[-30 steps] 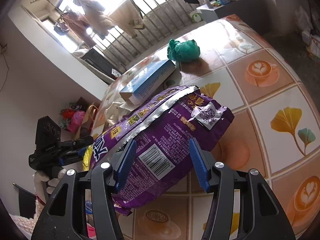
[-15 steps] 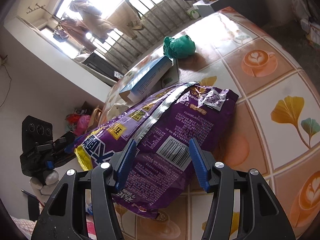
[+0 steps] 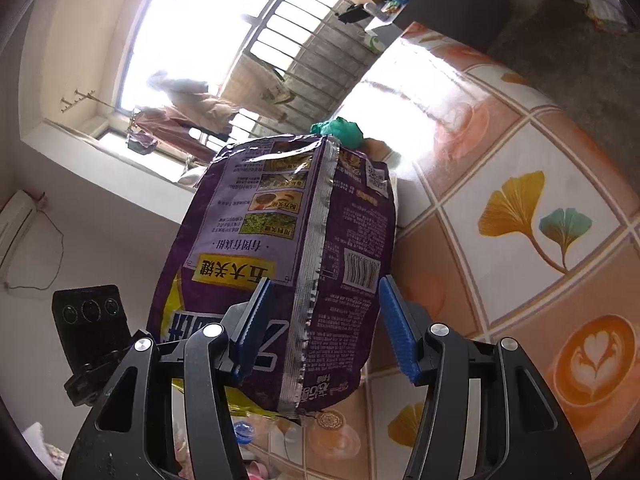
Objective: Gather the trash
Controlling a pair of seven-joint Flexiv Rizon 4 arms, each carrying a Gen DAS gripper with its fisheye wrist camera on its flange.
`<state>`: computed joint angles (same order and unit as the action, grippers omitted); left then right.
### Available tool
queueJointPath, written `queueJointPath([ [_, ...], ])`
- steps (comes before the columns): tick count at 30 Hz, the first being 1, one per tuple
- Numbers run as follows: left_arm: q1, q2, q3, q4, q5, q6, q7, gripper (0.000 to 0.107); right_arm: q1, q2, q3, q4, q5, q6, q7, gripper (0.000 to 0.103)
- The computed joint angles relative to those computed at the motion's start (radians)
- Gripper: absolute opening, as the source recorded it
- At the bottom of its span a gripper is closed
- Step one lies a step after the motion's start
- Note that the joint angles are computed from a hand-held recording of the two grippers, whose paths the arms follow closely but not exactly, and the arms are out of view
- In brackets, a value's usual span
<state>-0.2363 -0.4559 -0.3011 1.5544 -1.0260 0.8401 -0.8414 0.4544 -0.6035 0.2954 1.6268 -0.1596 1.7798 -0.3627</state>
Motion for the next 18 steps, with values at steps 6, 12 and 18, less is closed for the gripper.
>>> queueJointPath([
  [6,-0.034,-0.073,-0.001,-0.057,0.074,-0.015,-0.09,0.007,0.107,0.089,-0.137,0.145,0.112,0.094,0.039,0.054],
  [12,-0.064,-0.158,0.013,-0.135,0.242,-0.035,-0.224,0.007,0.292,0.161,-0.345,0.229,0.215,0.057,0.046,0.054],
  [18,-0.043,-0.205,-0.017,-0.153,0.272,-0.108,-0.285,0.007,0.48,0.205,-0.569,0.281,0.215,0.019,0.03,0.047],
])
